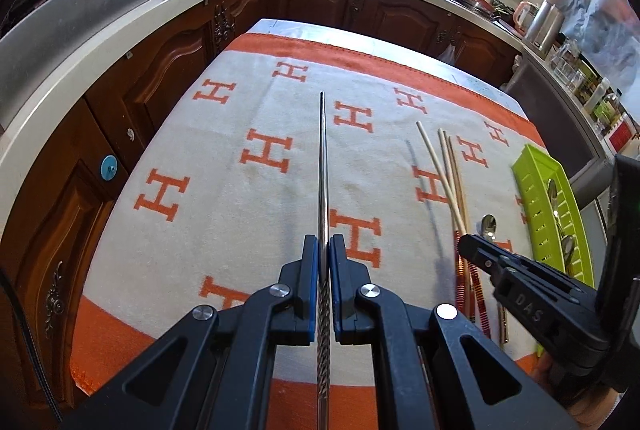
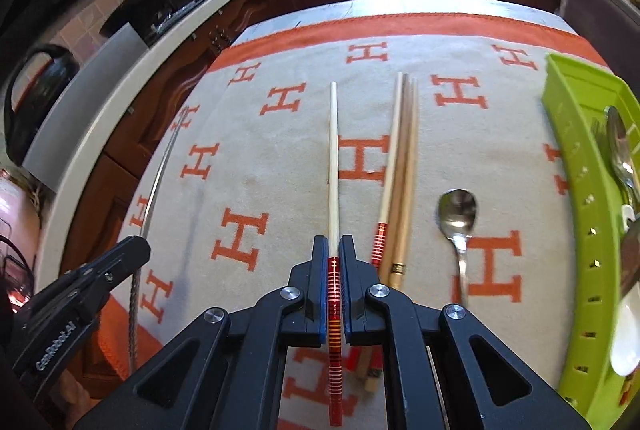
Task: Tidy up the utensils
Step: 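Carry both chopsticks into the green tray and open both tools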
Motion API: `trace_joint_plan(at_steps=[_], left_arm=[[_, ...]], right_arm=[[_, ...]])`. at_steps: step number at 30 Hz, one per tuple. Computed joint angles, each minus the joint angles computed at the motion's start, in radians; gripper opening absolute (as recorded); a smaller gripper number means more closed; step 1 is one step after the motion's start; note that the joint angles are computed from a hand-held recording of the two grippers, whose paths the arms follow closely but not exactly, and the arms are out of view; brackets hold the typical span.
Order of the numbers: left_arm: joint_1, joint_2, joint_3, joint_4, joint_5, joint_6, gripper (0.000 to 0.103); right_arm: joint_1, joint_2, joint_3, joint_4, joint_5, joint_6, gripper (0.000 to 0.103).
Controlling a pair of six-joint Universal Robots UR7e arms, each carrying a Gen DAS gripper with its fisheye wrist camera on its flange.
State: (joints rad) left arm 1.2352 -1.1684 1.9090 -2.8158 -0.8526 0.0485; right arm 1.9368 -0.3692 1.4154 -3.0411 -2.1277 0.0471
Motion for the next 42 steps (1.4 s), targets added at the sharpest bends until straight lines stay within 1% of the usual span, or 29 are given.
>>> trace_joint_plan(at_steps=[4,8,14,16,17,19,21,23,25,28,30,34,39,40,42], left_arm=[[-0.029,0.0,0.012,0.006,0.008,0.003,0.003],[-0.056,0.007,0.011,0.027,0.0,-0.001,0.003],[-0.106,0.043,-0.034,0.114,-0.079,-0.025,0.003],[-0.126,0.07,-0.056,0.133,-0.106,-0.024,0.003],[-0.134,0.084,-0.067,0.146,-0.118,-0.026,0.003],[-0.147,0.118,-0.101,0.191,-0.15,-0.043,0.003],[-0.159,0.159,-0.141,0.244,-0.182,-0.073,0.003],[-0.167,0.191,-0.169,0.269,-0.207,-0.087,0.003],[-0.182,0.226,-0.189,0.273,-0.213,-0.09,0.003],[-0.195,0.274,-0.221,0.299,-0.234,-0.102,0.003],[-0.204,0.303,-0.246,0.323,-0.246,-0.119,0.003],[-0.204,0.352,-0.294,0.363,-0.264,-0.151,0.003],[-0.19,0.387,-0.331,0.419,-0.296,-0.191,0.004],[-0.187,0.391,-0.337,0.435,-0.31,-0.191,0.006],[-0.185,0.392,-0.336,0.445,-0.313,-0.192,0.008]], right_arm=[[-0.006,-0.076,0.103,-0.075,0.024,0.016,0.005],[-0.01,-0.156,0.203,-0.158,0.042,0.024,0.005],[-0.027,-0.289,0.352,-0.275,0.05,0.026,0.005],[-0.04,-0.334,0.394,-0.298,0.065,-0.009,0.005],[-0.045,-0.352,0.414,-0.32,0.055,-0.027,0.005],[-0.053,-0.382,0.444,-0.348,0.01,-0.049,0.005],[-0.072,-0.416,0.474,-0.355,-0.01,-0.037,0.005],[-0.087,-0.433,0.488,-0.361,-0.038,-0.038,0.005],[-0.102,-0.449,0.503,-0.362,-0.081,-0.051,0.005],[-0.128,-0.473,0.525,-0.345,-0.102,-0.036,0.005],[-0.147,-0.486,0.534,-0.323,-0.105,-0.033,0.005],[-0.174,-0.492,0.543,-0.298,-0.101,-0.055,0.005],[-0.185,-0.482,0.55,-0.315,-0.091,-0.061,0.005],[-0.191,-0.488,0.558,-0.322,-0.083,-0.066,0.006],[-0.19,-0.49,0.565,-0.335,-0.083,-0.075,0.007]])
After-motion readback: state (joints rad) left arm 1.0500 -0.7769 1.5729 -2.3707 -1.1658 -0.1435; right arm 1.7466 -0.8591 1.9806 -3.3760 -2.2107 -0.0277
